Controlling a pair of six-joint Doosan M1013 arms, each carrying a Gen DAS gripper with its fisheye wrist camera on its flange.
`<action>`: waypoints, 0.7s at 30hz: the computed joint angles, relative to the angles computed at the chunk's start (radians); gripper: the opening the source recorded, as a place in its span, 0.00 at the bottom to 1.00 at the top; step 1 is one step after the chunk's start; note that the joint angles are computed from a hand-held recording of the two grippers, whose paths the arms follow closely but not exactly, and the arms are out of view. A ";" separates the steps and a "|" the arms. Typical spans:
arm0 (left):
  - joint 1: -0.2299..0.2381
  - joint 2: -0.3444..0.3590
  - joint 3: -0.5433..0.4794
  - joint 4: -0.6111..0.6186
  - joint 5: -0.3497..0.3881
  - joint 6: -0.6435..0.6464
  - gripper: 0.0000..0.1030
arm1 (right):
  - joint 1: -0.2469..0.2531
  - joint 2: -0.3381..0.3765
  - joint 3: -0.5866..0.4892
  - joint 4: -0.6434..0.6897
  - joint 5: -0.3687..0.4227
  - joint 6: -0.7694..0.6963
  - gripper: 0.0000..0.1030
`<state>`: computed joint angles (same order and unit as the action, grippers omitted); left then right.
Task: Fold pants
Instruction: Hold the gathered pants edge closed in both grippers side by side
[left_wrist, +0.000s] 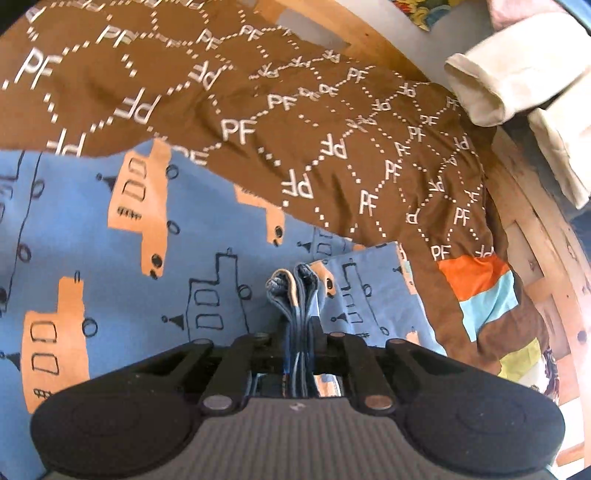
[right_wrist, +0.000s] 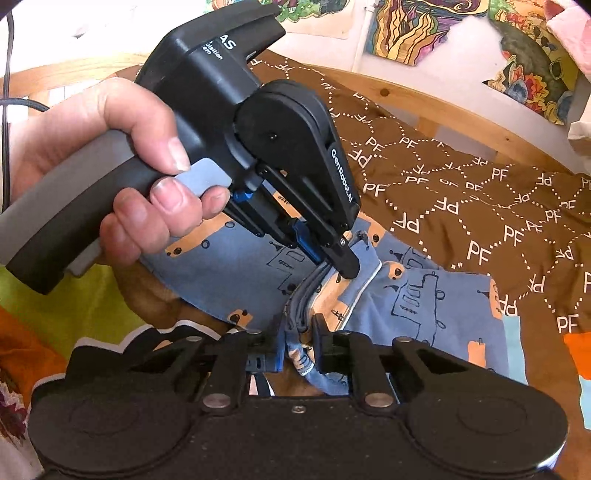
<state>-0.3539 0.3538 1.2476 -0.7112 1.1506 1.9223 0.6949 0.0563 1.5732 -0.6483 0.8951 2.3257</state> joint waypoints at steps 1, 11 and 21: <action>0.001 -0.001 -0.003 -0.003 0.000 0.012 0.09 | 0.001 0.000 -0.003 -0.004 0.001 0.005 0.15; 0.034 -0.005 -0.040 0.088 0.015 0.019 0.09 | -0.015 0.024 -0.041 0.069 -0.081 -0.057 0.14; 0.056 0.010 -0.045 0.137 0.030 -0.008 0.09 | -0.021 0.067 -0.078 0.177 -0.128 -0.158 0.14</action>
<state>-0.2976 0.3639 1.2022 -0.5746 1.1803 1.9141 0.6738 0.1233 1.4947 -0.4716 0.7671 2.1677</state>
